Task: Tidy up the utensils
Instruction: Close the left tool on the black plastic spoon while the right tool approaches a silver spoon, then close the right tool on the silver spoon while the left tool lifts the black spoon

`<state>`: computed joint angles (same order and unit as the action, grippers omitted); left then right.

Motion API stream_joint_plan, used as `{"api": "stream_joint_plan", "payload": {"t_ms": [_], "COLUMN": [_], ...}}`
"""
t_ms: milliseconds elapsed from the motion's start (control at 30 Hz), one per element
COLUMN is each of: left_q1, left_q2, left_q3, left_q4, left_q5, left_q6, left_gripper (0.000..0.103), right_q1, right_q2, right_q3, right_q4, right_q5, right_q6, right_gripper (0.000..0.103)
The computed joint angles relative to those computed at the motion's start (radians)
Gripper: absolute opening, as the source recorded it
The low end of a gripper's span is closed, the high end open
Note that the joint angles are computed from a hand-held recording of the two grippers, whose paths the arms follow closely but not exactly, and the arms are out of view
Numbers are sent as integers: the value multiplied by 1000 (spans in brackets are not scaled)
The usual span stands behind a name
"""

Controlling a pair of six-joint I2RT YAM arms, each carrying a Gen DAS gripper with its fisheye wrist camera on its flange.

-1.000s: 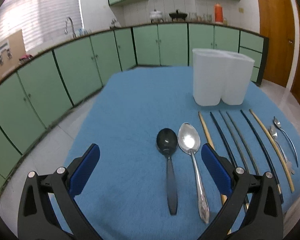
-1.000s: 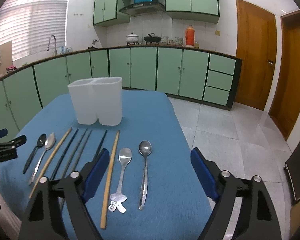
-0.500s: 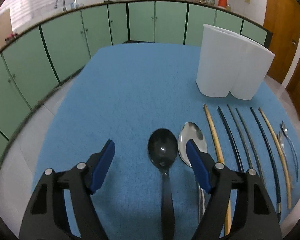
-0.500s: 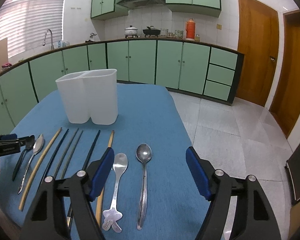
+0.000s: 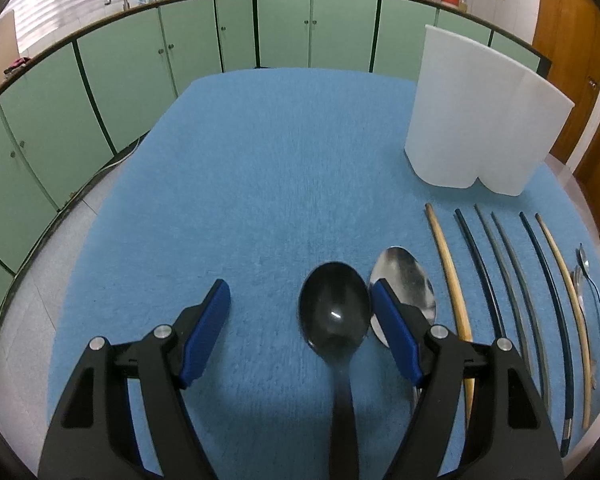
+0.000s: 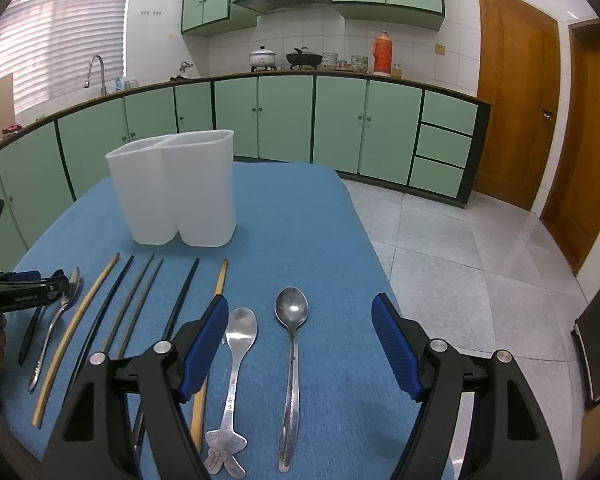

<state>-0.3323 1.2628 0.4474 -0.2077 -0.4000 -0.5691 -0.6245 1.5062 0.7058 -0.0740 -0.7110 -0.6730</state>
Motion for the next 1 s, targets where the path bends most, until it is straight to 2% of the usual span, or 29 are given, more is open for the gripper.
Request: {"api": "stream_joint_plan", "payload": {"t_ms": [200, 300, 567, 833, 1000], "left_q1": [22, 63, 67, 61, 69], "left_q2": [-2, -4, -23, -56, -75], "left_q3": [1, 3, -15, -43, -58], "left_q4": [22, 40, 62, 75, 86], "left_q5": [43, 88, 111, 121, 125], "left_q6": [35, 66, 86, 86, 98], "left_gripper": [61, 52, 35, 34, 34], "right_q1": [11, 15, 22, 22, 33], "right_q2": [7, 8, 4, 8, 65], "right_q3": [-1, -3, -8, -12, 34], "right_q4": [9, 12, 16, 35, 46], "right_q5": [10, 14, 18, 24, 57], "right_q6": [5, 5, 10, 16, 8], "right_gripper": [73, 73, 73, 73, 73]}}
